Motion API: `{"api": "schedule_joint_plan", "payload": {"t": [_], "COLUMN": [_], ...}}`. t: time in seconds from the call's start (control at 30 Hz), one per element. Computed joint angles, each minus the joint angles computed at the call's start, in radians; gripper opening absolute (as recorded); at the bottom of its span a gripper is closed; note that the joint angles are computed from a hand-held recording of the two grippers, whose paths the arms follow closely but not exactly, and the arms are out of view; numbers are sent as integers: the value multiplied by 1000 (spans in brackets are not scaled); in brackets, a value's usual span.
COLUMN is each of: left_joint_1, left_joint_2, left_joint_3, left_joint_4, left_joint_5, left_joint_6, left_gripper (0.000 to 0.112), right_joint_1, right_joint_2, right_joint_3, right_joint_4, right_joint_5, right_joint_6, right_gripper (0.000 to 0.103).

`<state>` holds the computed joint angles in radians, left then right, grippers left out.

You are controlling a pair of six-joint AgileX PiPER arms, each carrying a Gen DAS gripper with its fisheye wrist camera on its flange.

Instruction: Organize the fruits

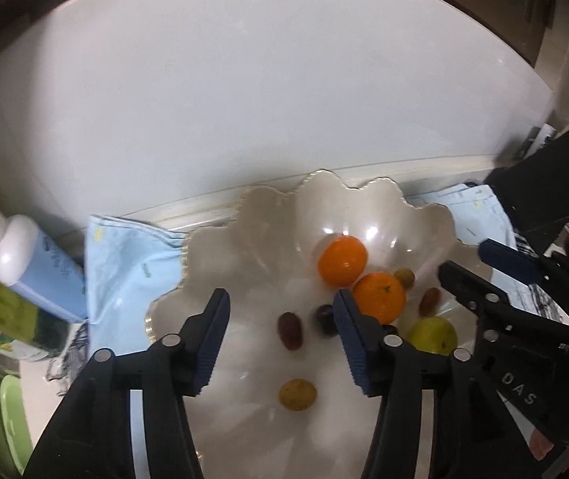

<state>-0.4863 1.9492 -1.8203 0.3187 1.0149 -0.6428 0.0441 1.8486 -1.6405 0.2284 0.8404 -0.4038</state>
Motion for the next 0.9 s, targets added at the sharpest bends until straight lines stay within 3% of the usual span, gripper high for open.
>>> {"api": "schedule_joint_plan", "payload": {"t": [0.07,0.17,0.27,0.6,0.77,0.9], "left_joint_1": [-13,-45,-77,-214,-320,-438], "left_joint_2": [-25,-74,-154,-433,-559,-623], "left_joint_3": [22,72,159,434,532,571], "left_joint_4": [37,127,220,464,526,573], "left_joint_5": [10,22,7,14,85,170], "left_joint_6": [-27,-91,-167,-376,-451,-520], "left_gripper": [67,74,83,101,103,103], "right_joint_1": [-6,-12,-19,-2,22,45], "right_joint_2": [-10,-57,-119,-452,-633,-779], "right_joint_3": [10,67,130,405,532,607], "right_joint_4": [4,8,21,-25,-111,-176], "right_joint_5": [2,-21,-49,-155,-183,-159], "right_joint_6": [5,9,11,91,191,254], "right_gripper": [46,60,66,79,85,86]}}
